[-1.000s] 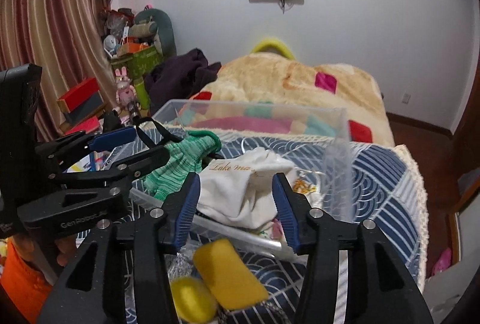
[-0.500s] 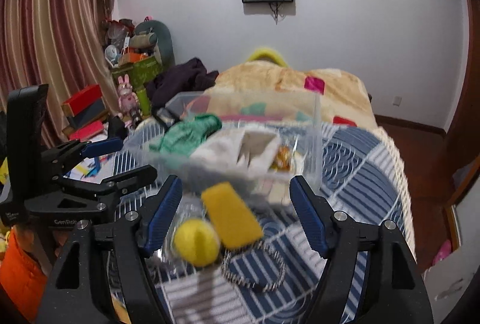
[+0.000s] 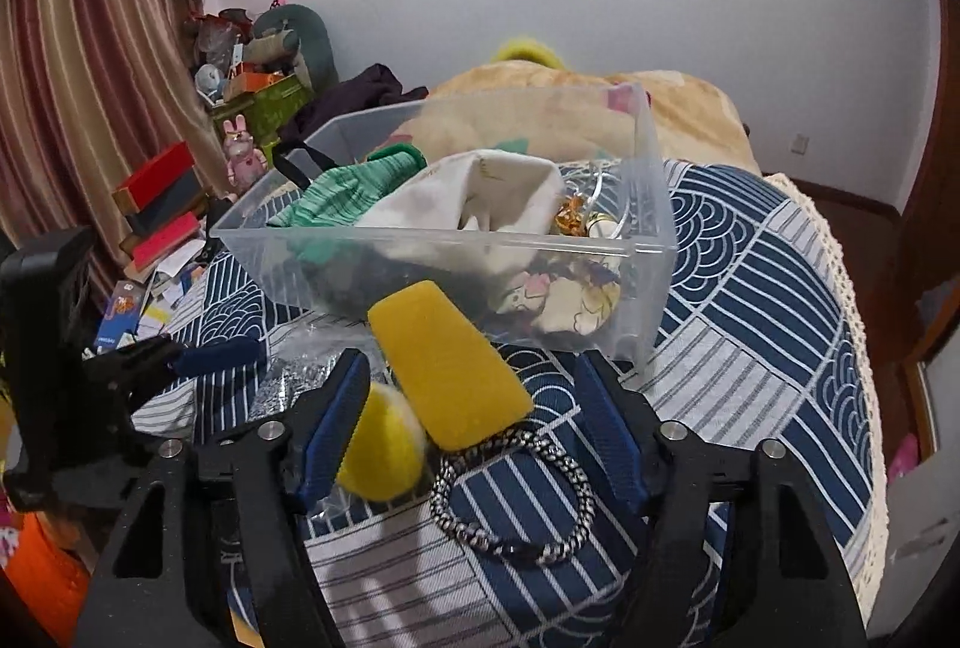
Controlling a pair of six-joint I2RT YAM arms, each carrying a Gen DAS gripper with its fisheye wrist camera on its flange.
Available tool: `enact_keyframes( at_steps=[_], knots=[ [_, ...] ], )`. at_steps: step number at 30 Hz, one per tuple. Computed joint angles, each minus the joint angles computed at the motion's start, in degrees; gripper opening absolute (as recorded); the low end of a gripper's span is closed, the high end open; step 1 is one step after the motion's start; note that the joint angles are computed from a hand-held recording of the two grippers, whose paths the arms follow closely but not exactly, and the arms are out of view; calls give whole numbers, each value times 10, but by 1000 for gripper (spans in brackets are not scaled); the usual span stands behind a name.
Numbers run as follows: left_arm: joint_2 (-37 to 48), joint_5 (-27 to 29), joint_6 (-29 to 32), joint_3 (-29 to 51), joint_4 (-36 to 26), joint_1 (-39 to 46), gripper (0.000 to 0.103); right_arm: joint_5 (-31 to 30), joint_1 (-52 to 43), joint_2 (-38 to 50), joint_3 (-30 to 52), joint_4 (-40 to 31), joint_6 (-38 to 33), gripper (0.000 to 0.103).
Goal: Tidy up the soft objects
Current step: 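Grasp the silver-item plastic bag with left tool while right grasps yellow sponge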
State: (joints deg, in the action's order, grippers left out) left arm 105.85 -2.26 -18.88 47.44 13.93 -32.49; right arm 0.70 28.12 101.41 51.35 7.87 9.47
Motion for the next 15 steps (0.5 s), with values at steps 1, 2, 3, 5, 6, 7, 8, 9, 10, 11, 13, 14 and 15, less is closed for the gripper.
enact_keyframes(
  at_steps=[1, 2, 3, 5, 6, 7, 8, 9, 10, 11, 13, 14, 15],
  knots=[
    [3, 12, -2, 0, 4, 2, 64, -3, -1, 5, 4, -3, 0, 62],
    [5, 24, -4, 0, 9, 3, 58, -7, -1, 10, 10, -7, 0, 60],
    [7, 31, -5, -1, 14, 4, 52, -12, -1, 16, 16, -10, -1, 58],
    [8, 40, -8, -1, 22, -1, 43, -24, -1, 27, 27, -18, -4, 46],
    [9, 38, -6, -2, 24, -1, 41, -26, 0, 26, 25, -16, -4, 44],
    [8, 33, -6, -3, 26, -5, 39, -19, 3, 23, 20, -10, -5, 42],
    [8, 30, -7, -2, 28, -7, 36, -16, 5, 19, 13, -4, -6, 40],
    [3, 30, -8, -10, 32, -8, 33, -15, 7, 17, 11, -3, -7, 39],
    [-2, 30, -9, -13, 33, -9, 31, -9, 9, 12, 5, 2, -8, 38],
    [-7, 27, -11, -16, 33, -10, 29, -5, 10, 9, 2, 5, -8, 37],
    [-20, 16, -9, -24, 31, -13, 26, 2, 11, -7, -13, 17, -7, 36],
    [-22, 11, -3, -25, 34, -9, 25, 3, 11, -9, -14, 19, -6, 35],
    [-30, 1, 2, -30, 34, -10, 24, 6, 11, -17, -19, 23, -5, 35]
  ],
)
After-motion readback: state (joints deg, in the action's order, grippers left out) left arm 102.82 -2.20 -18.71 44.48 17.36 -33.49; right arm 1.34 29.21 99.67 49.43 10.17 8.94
